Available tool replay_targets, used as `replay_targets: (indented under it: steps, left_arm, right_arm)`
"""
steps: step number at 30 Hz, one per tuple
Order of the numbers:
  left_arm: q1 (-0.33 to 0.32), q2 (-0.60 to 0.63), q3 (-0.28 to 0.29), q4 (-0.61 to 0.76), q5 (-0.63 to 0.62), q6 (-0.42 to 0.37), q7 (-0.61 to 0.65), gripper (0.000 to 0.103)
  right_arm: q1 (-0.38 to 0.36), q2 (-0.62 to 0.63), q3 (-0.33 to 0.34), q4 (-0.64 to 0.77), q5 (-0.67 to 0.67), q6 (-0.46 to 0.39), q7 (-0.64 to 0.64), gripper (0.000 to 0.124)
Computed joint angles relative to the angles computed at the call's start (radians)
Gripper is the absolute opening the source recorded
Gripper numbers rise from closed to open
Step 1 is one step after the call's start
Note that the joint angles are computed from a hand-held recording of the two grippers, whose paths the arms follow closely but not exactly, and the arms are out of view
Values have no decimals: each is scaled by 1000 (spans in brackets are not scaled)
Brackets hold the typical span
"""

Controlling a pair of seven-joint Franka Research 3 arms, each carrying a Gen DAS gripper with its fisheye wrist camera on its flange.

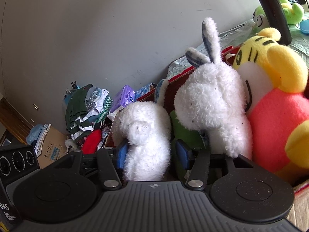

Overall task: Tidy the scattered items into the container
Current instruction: 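Lower the pink bunny into the red box beside the white bunny, then press the pink bunny down into the box with both grippers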

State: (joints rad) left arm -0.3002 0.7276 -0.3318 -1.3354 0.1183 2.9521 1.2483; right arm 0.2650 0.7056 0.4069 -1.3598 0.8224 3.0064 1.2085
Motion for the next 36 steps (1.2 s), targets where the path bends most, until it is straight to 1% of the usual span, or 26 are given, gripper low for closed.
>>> replay_targets:
  steps: [3, 4, 6, 9, 11, 14, 15, 16, 18, 20, 23, 25, 28, 31, 33, 35, 36]
  left_arm:
    - [6, 6, -12, 16, -2, -26, 19, 100]
    - [6, 8, -13, 23, -2, -39, 27, 100]
    - [1, 7, -6, 34, 2, -59, 41, 100]
    - [-8, 2, 6, 34, 6, -67, 54, 100]
    - [-9, -1, 10, 32, 5, -68, 58, 100]
    - [-7, 4, 14, 40, -4, -78, 53, 99]
    - [-12, 7, 20, 48, -3, -86, 49, 98]
    - [-23, 9, 33, 56, 3, -95, 39, 99]
    - [-48, 14, 64, 74, 22, -116, 14, 99]
    - [-64, 20, 81, 91, 37, -133, -5, 99]
    - [-78, 25, 99, 112, 54, -163, -32, 99]
    - [-91, 36, 113, 152, 70, -215, -44, 99]
    - [-94, 64, 106, 232, 72, -318, -26, 99]
    - [-107, 102, 110, 333, 68, -444, -3, 99]
    - [-110, 132, 108, 402, 52, -516, 9, 99]
    - [-115, 152, 114, 449, 38, -565, 3, 99]
    - [-117, 151, 119, 451, 34, -571, -7, 99]
  right_arm:
    - [-16, -14, 15, -20, 18, -6, -8, 53]
    - [-6, -15, 3, -17, 12, -11, 3, 53]
    - [-5, -19, 3, -18, 17, -11, 6, 53]
    - [-10, -20, 15, -19, 34, 3, -6, 58]
    - [6, -15, 0, -7, 23, 13, 5, 58]
    - [1, -9, 12, -3, 26, 40, 3, 56]
    - [-5, -7, 19, -4, 29, 44, 1, 53]
    - [0, -6, 10, -1, 21, 37, 15, 51]
    - [32, -6, -41, 8, -17, 13, 71, 51]
    - [19, -2, -25, 7, -22, 12, 64, 51]
    - [13, -3, -24, 1, -32, 14, 68, 49]
    - [20, -9, -43, -6, -48, 10, 87, 49]
    - [11, -12, -50, 2, -56, -34, 116, 48]
    - [43, -20, -102, 12, -104, -71, 163, 48]
    - [55, -22, -122, 16, -136, -82, 177, 48]
    - [56, -23, -128, 16, -152, -91, 187, 48]
    - [58, -25, -133, 14, -161, -94, 192, 48]
